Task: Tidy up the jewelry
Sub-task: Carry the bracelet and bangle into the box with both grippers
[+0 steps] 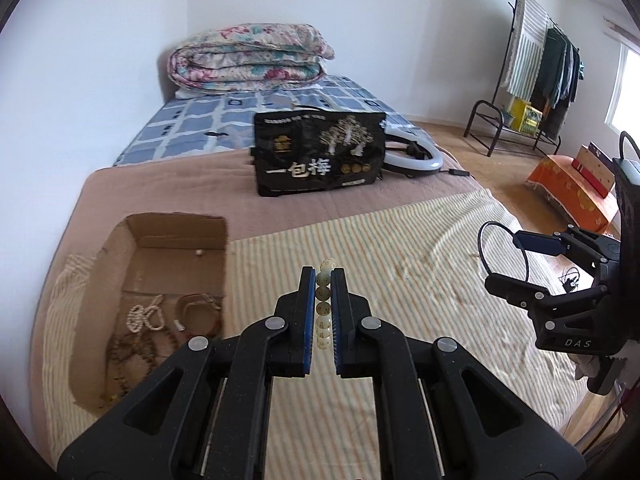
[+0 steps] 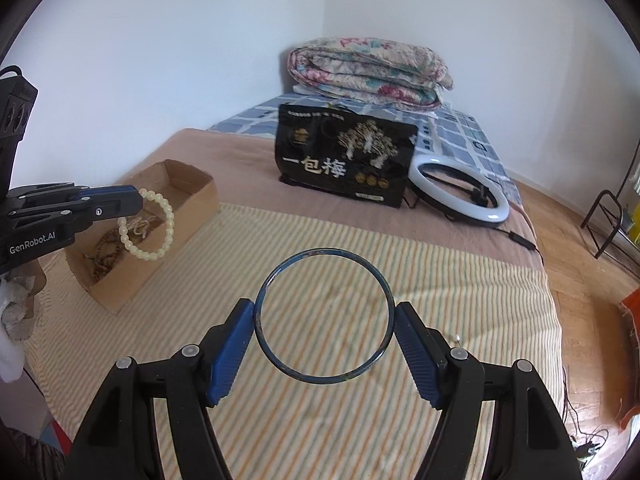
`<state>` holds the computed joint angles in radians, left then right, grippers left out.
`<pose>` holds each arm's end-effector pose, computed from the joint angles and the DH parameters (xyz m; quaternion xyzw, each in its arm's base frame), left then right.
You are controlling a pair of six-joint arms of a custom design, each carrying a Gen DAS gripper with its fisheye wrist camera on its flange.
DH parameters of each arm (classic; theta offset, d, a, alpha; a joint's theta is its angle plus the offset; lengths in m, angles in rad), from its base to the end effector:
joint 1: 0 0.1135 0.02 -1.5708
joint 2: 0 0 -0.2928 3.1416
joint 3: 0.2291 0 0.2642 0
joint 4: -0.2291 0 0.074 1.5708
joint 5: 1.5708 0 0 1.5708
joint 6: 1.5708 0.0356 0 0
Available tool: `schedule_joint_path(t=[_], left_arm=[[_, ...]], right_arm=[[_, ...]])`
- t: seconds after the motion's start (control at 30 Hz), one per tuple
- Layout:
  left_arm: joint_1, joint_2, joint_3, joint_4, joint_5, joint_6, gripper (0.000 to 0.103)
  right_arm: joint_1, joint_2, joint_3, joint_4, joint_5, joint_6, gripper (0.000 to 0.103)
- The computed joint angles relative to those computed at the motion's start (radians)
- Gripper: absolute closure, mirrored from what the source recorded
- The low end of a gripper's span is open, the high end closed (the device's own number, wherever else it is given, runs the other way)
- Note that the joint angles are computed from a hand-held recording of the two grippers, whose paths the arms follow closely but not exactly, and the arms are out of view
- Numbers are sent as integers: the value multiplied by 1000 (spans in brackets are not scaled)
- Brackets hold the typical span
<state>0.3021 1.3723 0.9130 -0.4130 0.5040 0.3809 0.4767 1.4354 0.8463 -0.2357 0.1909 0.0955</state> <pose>0.2792 0.0690 0.2597 0.1211 0.9059 -0.1098 0.3907 0.2712 0.1324 0.2305 -0.1415 0.9168 0.0172 0.3731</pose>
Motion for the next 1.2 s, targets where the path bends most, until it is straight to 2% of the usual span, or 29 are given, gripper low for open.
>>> schedule_joint_path(t=[0.3,0.6,0.93,1.2], left_arm=[[212,57,84,-67,86,111,98],[341,139,133,-61,105,182,98],[428,237,185,-66,111,224,98],[453,299,212,-65,96,232,98]], right_arm=[[140,107,147,-33,49,37,30],[229,256,306,-47,52,42,30],[285,440,505,-66,11,39,30],[326,547,593,-72,-29,44,30]])
